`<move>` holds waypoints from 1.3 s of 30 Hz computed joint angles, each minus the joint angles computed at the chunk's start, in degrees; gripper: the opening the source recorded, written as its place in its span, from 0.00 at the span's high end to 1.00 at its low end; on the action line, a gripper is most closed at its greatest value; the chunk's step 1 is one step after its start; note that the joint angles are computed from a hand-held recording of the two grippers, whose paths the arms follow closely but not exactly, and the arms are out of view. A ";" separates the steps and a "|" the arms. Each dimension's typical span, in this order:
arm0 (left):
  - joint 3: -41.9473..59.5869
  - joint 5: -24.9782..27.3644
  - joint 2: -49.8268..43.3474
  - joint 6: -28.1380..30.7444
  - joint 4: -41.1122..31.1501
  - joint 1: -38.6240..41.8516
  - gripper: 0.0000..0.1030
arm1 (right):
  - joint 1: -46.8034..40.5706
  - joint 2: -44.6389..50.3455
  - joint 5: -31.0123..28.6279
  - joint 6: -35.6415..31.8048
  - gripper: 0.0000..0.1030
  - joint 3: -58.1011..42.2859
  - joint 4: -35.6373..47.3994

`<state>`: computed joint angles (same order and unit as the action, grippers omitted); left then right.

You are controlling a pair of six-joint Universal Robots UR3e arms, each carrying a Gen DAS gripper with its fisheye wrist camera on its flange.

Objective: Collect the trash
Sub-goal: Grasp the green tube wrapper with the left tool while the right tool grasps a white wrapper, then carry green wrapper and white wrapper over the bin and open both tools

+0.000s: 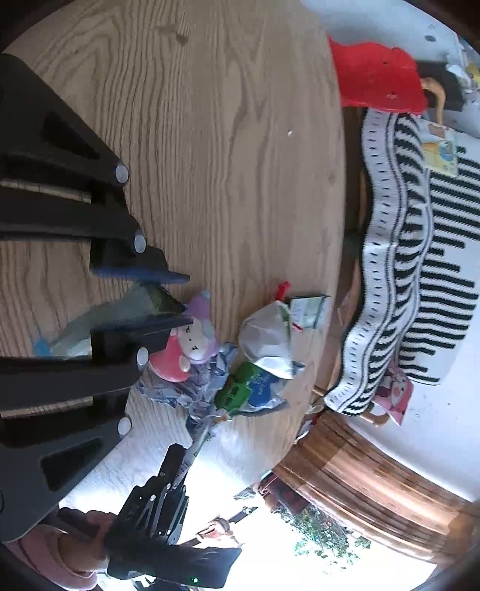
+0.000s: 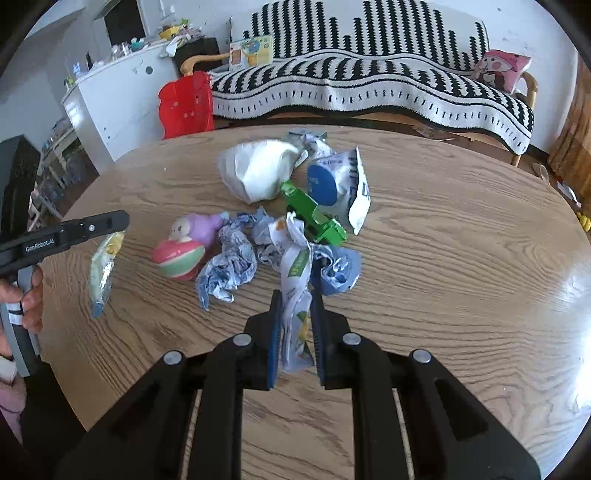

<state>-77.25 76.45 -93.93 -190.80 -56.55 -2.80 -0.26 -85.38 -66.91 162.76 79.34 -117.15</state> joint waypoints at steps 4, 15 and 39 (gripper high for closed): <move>-0.41 0.92 0.85 -0.93 0.68 -0.15 0.85 | 0.32 -0.41 -0.51 0.10 0.85 0.01 -0.16; 1.30 2.03 -0.79 0.42 -0.16 -0.48 0.85 | 1.04 1.00 -2.02 -0.80 0.78 -1.04 3.96; 7.93 2.45 -3.03 -2.02 -0.29 -5.89 0.85 | 0.18 -4.90 -3.09 -0.36 0.87 1.29 2.24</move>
